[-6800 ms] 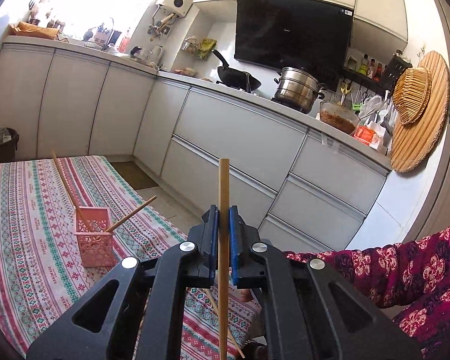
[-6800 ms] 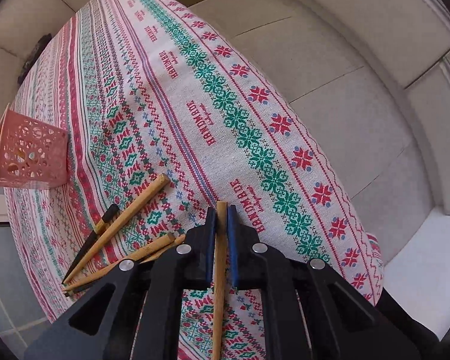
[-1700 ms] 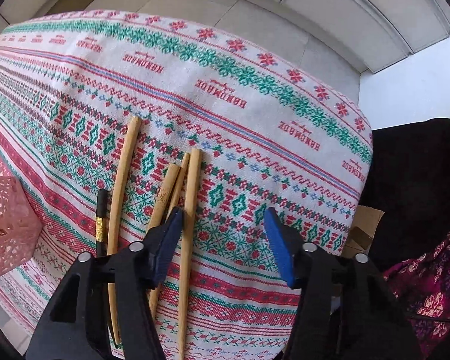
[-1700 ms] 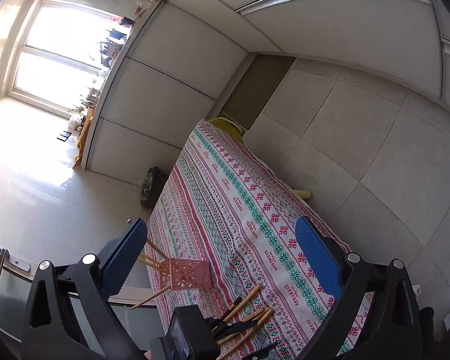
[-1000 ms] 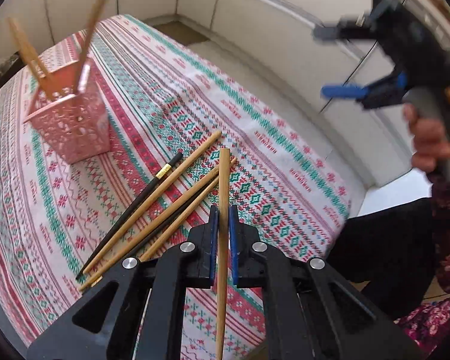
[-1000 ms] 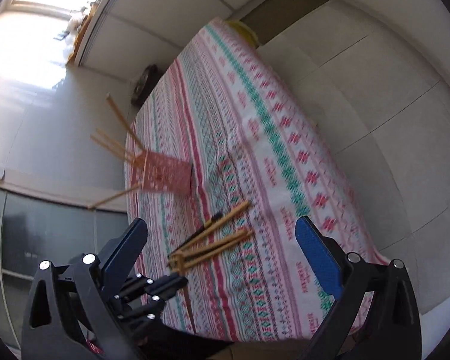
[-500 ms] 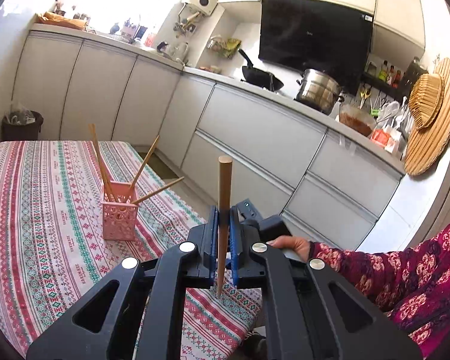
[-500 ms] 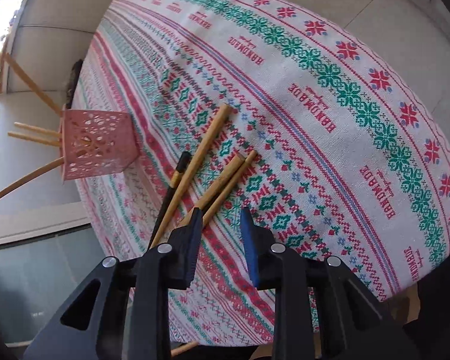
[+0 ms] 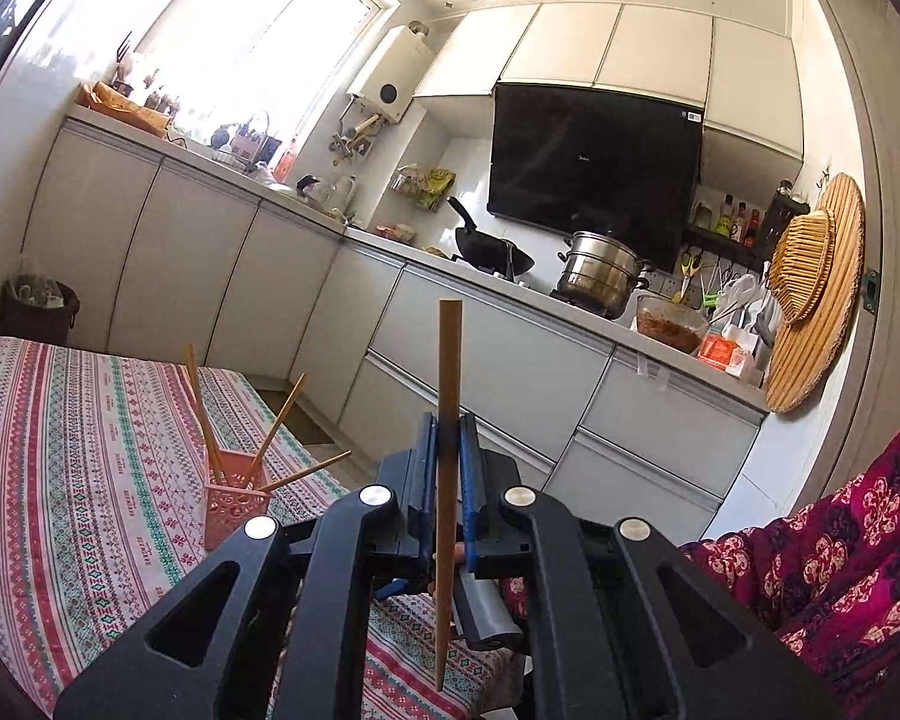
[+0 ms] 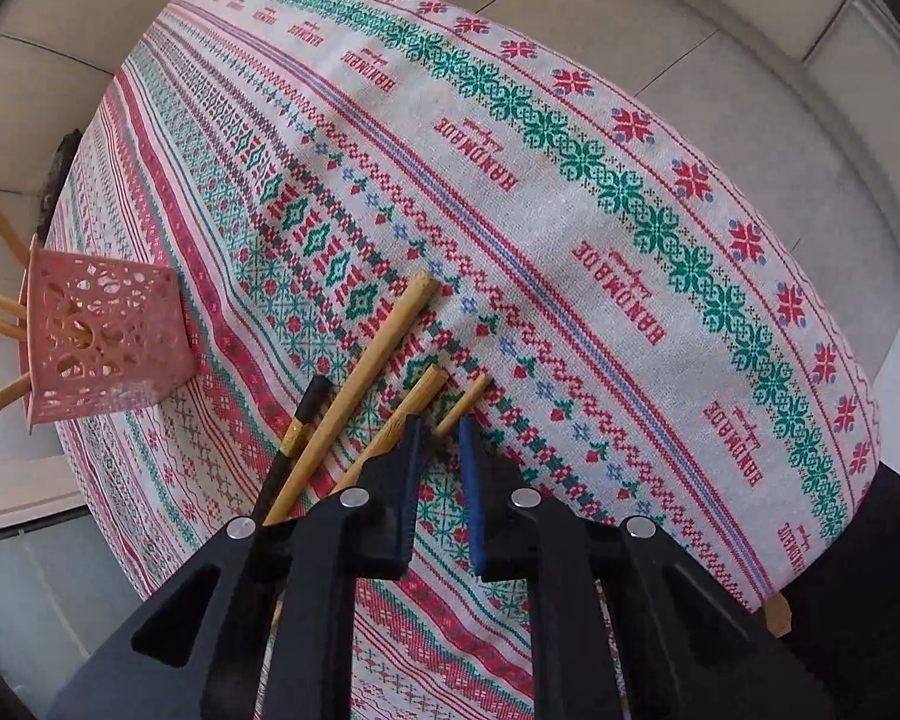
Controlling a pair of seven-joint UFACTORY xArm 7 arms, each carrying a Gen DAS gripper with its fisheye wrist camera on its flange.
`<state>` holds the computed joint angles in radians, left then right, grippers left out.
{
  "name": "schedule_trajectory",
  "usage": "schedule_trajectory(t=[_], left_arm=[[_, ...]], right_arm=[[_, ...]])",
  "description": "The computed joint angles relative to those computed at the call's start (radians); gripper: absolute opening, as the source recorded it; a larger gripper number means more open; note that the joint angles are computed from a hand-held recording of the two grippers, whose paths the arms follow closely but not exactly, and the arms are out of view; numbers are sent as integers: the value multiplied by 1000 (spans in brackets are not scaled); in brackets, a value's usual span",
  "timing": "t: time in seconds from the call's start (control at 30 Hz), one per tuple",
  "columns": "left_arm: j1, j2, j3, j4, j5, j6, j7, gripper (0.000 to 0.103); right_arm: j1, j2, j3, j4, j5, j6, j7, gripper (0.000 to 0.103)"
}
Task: Organize utensils
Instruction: 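Grasp a bamboo chopstick with the right tool while the left tool holds its chopstick upright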
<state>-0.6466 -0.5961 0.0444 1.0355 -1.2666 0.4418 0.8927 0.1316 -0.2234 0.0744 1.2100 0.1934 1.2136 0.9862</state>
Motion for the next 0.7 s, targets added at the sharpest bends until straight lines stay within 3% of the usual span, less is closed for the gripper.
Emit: schedule_trajectory(t=[0.2,0.33,0.43,0.5,0.6,0.67,0.7], left_arm=[[-4,-11,4,-6,-31,-9,20,6],[4,-14,1,-8,-25,-10,14,6],[-4,-11,10,-4,-48,-5,31,7],[3,-7,4,-1,-46,-1,27,7],[16,-5,-6,-1,-31,-2,10,7],[16,-8,-5,-2,-36,-8,9,7],[16,-9,-5,-3,-37,-11,8,7]], right_arm=[[18,53,12,62,-45,43,-70,9],[14,37,0,77,-40,162,-105,10],[0,11,-13,32,15,127,-91,12],[-1,4,-8,21,19,101,-80,31],[12,39,25,66,-42,112,-48,46],[30,72,53,107,-119,143,-23,44],[42,83,66,121,-164,159,-16,38]])
